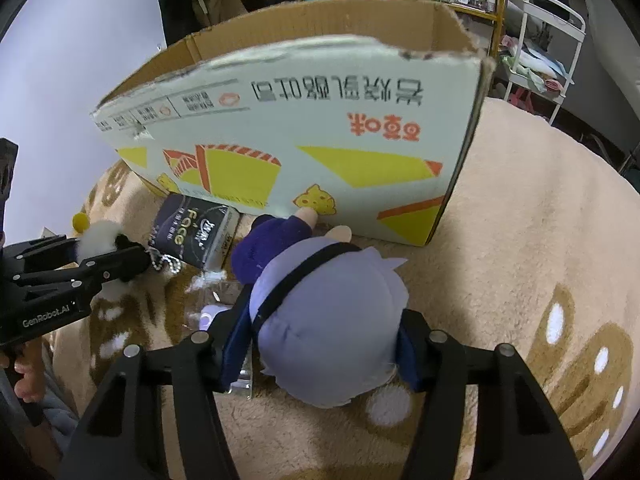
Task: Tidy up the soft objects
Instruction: 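Close left tool on pompom plush while right tool grips purple-haired doll, then carry pompom plush with left tool while right tool carries doll over box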
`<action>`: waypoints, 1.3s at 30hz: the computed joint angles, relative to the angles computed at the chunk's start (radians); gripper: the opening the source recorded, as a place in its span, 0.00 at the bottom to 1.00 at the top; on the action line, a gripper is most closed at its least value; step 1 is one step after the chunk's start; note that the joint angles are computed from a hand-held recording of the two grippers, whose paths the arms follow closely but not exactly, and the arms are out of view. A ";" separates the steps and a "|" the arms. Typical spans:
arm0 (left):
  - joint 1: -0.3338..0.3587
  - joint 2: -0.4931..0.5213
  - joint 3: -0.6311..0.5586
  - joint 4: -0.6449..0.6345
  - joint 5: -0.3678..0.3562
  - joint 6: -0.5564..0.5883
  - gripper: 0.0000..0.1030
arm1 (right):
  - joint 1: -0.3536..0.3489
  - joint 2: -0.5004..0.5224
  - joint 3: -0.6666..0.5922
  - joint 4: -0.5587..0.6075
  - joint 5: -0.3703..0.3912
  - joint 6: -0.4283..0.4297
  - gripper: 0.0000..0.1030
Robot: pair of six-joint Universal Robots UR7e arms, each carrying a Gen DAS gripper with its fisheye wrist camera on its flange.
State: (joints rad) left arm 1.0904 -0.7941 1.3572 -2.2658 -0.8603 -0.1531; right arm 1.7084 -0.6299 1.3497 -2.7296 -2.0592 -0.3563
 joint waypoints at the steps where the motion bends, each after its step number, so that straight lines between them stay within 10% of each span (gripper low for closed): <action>1: -0.005 -0.010 0.013 -0.007 0.001 -0.007 0.34 | 0.002 -0.001 0.007 -0.010 0.000 0.000 0.62; 25: -0.151 -0.134 0.203 -0.596 0.107 0.324 0.34 | 0.072 -0.141 0.125 -0.274 0.074 -0.061 0.62; 39: -0.163 -0.059 0.076 -0.720 0.089 0.516 0.34 | 0.077 -0.112 0.056 -0.388 0.135 -0.126 0.62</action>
